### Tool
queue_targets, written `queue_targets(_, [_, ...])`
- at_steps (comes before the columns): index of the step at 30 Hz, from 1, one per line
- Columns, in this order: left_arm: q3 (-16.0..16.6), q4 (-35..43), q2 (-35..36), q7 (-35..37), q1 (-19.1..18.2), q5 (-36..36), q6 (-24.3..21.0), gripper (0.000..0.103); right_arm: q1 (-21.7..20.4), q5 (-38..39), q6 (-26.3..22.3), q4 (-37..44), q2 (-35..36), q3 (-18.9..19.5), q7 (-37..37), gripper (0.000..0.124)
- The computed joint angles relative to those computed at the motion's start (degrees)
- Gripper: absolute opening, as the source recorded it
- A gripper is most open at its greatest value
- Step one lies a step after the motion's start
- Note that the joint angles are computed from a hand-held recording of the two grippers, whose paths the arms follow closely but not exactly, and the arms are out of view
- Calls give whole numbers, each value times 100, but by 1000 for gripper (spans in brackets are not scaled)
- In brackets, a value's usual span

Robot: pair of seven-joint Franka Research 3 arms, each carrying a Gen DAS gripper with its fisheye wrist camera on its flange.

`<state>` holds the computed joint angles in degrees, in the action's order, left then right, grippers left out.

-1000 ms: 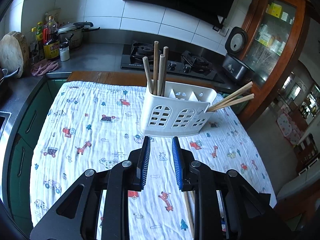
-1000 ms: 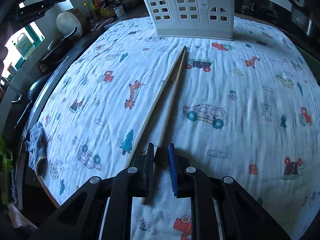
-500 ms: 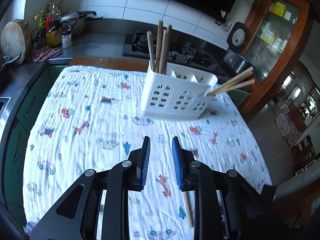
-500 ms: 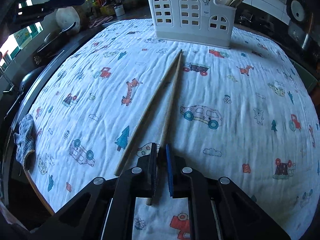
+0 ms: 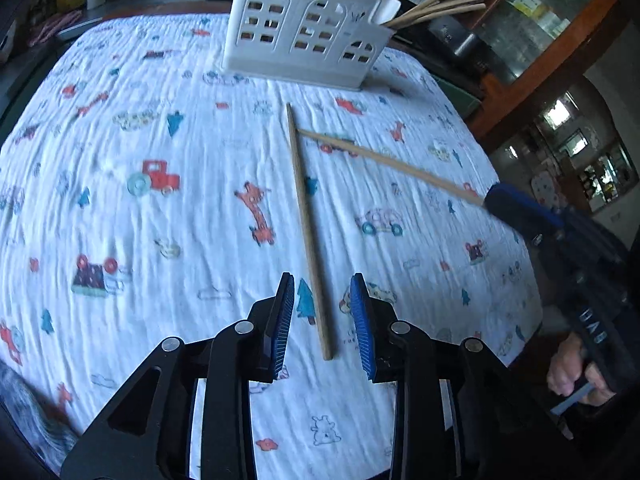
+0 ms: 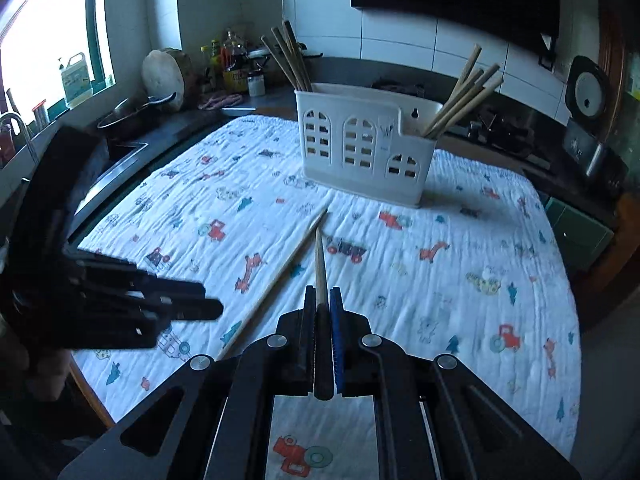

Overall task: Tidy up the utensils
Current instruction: 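Lift the chopstick in the left tool while the right tool lifts its own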

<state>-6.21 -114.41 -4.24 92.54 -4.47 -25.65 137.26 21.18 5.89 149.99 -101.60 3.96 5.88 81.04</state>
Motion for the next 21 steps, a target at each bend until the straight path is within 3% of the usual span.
queue_targets(6, [-60, -158, 57, -210, -77, -167, 181, 27, -83, 320, 62, 405, 72, -4, -608, 7])
queue_targets(11, [-141, -135, 191, -615, -84, 297, 374, 27, -127, 646, -164, 809, 224, 8, -993, 7])
queue_targets(21, [-215, 56, 413, -1035, -53, 911, 267, 10, -125, 801, -318, 1331, 479, -9, -1268, 7])
